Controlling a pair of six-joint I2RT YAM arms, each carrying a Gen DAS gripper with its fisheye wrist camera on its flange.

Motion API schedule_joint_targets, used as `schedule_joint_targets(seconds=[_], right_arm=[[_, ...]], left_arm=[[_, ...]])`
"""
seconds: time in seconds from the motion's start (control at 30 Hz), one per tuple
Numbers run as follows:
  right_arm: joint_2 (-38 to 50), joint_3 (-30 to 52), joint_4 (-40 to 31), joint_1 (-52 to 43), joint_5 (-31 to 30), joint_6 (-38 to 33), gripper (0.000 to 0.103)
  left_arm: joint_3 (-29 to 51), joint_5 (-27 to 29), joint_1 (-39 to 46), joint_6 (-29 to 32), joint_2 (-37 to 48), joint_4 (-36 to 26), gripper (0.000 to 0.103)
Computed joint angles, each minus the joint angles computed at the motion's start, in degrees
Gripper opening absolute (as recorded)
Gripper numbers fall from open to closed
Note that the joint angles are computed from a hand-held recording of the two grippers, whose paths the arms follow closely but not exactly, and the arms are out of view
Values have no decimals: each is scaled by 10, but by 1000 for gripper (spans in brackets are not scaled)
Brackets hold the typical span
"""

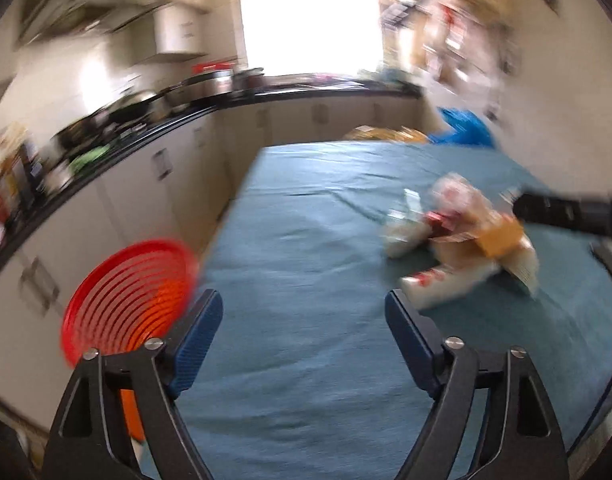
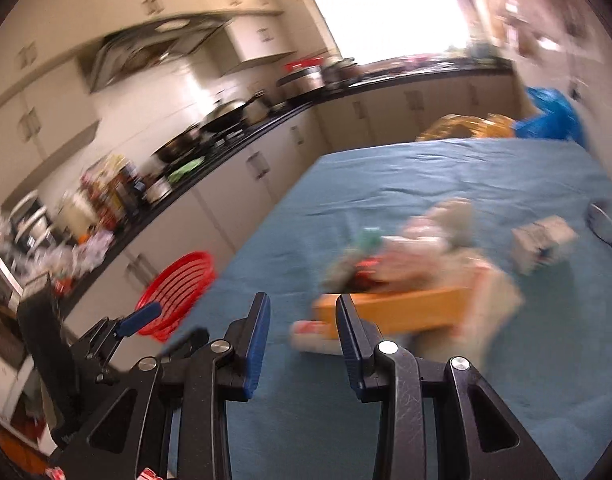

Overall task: Collect trash
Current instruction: 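Grasp the white spray bottle with the left tool while the right tool grasps the paper bag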

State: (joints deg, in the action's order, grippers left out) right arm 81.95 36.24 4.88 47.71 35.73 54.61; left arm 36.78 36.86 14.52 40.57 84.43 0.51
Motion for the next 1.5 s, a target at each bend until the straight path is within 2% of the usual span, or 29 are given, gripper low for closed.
schedule_joint_targets(seconds=[0.07,0.13,0.33,0.5,0.7,0.83,0.9,0.97,1.03,1.17,1.37,1.5], right_arm=[[-52,-43,-13,-7,12,28,37],[-100,-80,-25,-15,18,46,37],[-230,-158,-84,-35,31,89,37],[-285,-214,-69,-78,-15,97,37],[-255,-253,13,-136,-95,97,44],[-210,-248,41,-144,-115,99,50],[-188,-240,49,-142,-118,100,55],[-163,-233,59,-137,-119,103,60],[-127,-212,62,-134,-123,101,61],[-60,-161,38,-139,-134,108,61],[32,-92,11,-156,-149,104,61],[32,-94,9,-138,-120,116,58]], left_arm=[[-16,-20,-50,32,-12,0,85],[-37,-45,-88,41,-16,29,86],[-20,-125,-185,71,27,42,86],[-16,-174,-241,57,54,65,86],[-18,-210,-296,11,79,86,85],[-15,-234,-309,-16,91,83,47],[-13,-230,-301,-30,87,76,41],[-1,-206,-278,-38,84,39,40],[-3,-190,-256,-40,73,21,31],[8,-150,-212,-48,71,-26,29],[-1,-115,-157,-46,70,-39,29],[5,-95,-141,-46,73,-50,29]])
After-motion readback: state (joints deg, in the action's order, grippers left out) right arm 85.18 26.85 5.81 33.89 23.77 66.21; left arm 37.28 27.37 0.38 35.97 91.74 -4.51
